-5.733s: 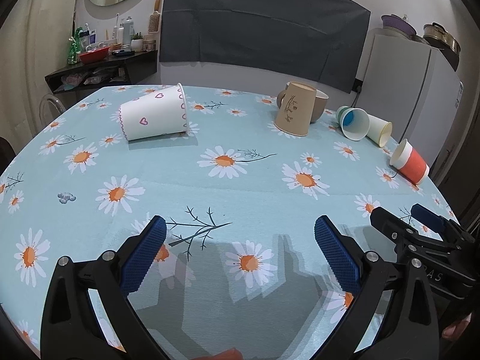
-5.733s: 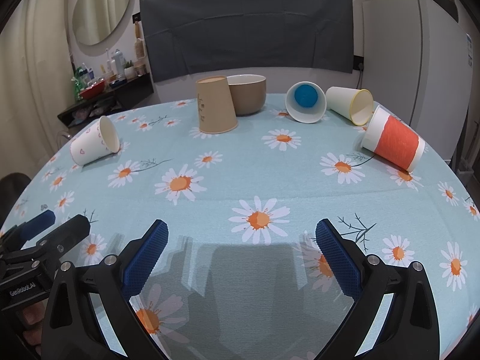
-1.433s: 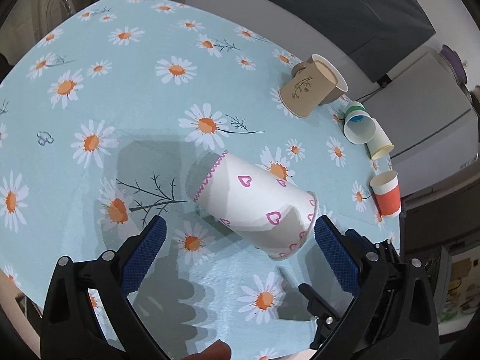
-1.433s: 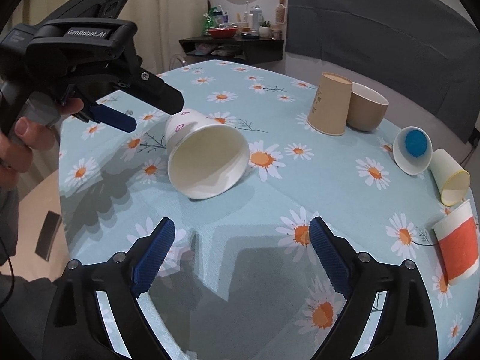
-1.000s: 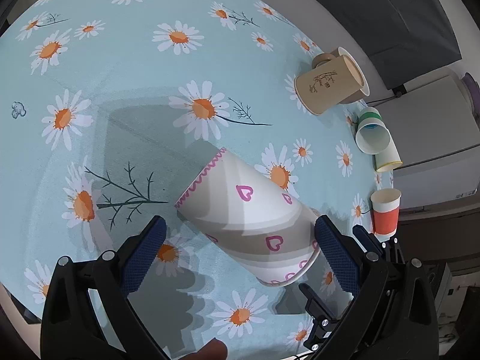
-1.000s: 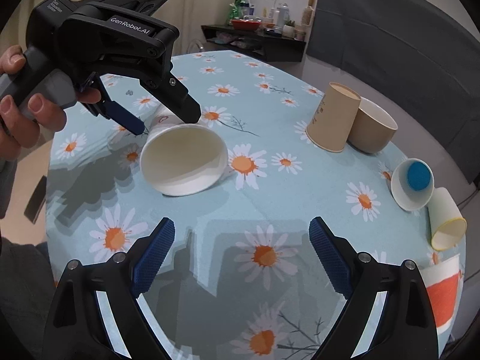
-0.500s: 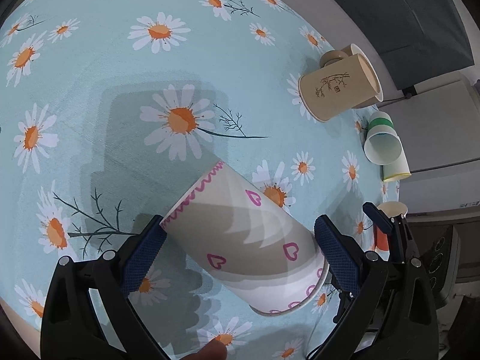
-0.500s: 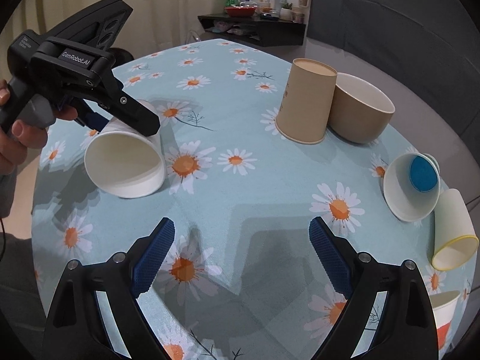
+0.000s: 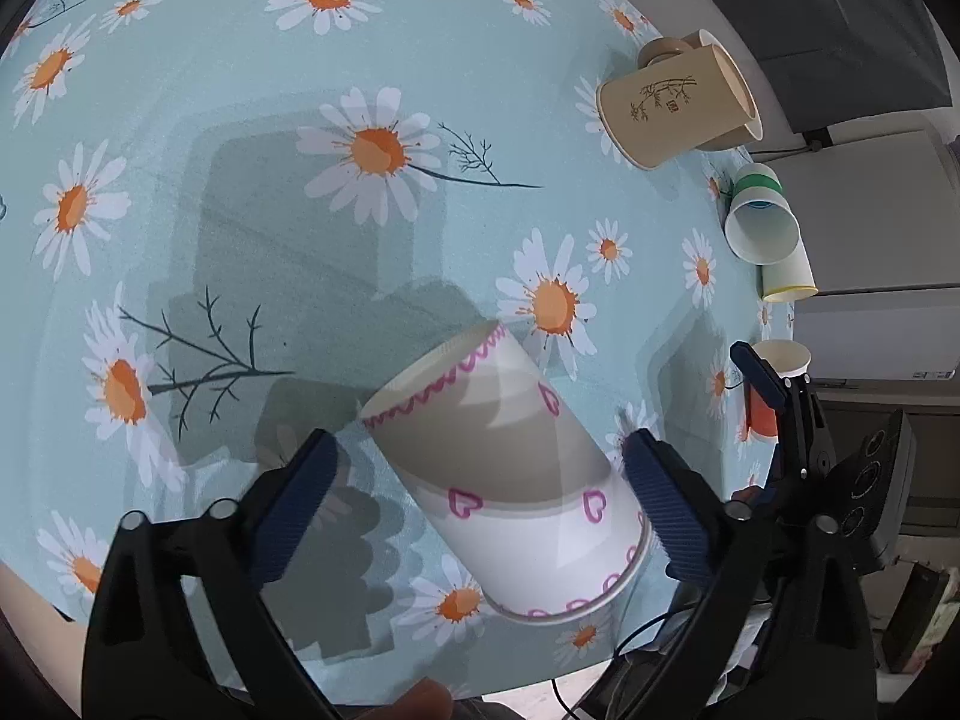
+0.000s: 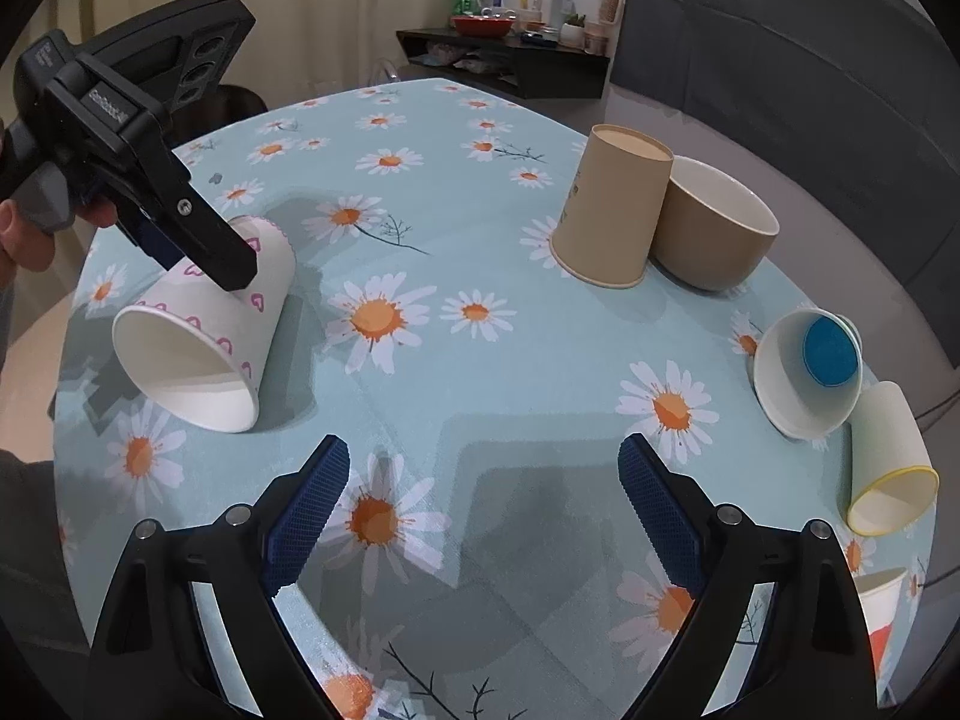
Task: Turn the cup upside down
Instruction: 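Close the left gripper on the white cup and lift it, then rotate the held white cup upright and set its rim on the table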
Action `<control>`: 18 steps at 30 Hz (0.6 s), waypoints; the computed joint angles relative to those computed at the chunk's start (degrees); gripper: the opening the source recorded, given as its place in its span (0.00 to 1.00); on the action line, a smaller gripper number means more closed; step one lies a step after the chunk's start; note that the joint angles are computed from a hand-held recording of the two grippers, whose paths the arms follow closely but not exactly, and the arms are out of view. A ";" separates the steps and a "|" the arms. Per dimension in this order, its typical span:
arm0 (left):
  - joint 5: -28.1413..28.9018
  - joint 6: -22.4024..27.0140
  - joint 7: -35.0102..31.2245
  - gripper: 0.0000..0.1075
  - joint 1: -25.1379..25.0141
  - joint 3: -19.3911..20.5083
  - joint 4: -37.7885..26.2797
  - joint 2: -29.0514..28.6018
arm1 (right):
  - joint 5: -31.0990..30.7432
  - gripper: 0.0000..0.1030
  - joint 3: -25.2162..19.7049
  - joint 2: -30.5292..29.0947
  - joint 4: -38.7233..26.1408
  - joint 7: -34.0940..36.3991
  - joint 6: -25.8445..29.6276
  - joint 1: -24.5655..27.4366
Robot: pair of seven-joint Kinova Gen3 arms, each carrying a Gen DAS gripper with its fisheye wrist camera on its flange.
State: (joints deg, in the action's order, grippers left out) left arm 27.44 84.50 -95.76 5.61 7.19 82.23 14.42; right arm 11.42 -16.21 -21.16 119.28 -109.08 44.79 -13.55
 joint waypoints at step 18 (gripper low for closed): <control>-4.45 -11.23 -2.03 0.61 3.07 0.56 3.99 -5.44 | 0.17 0.84 -2.83 -2.73 1.48 -3.69 0.08 1.09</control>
State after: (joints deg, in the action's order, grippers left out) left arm 22.99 73.27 -97.79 8.68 7.75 86.22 8.98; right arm 11.59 -19.04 -23.89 120.76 -112.77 44.87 -12.46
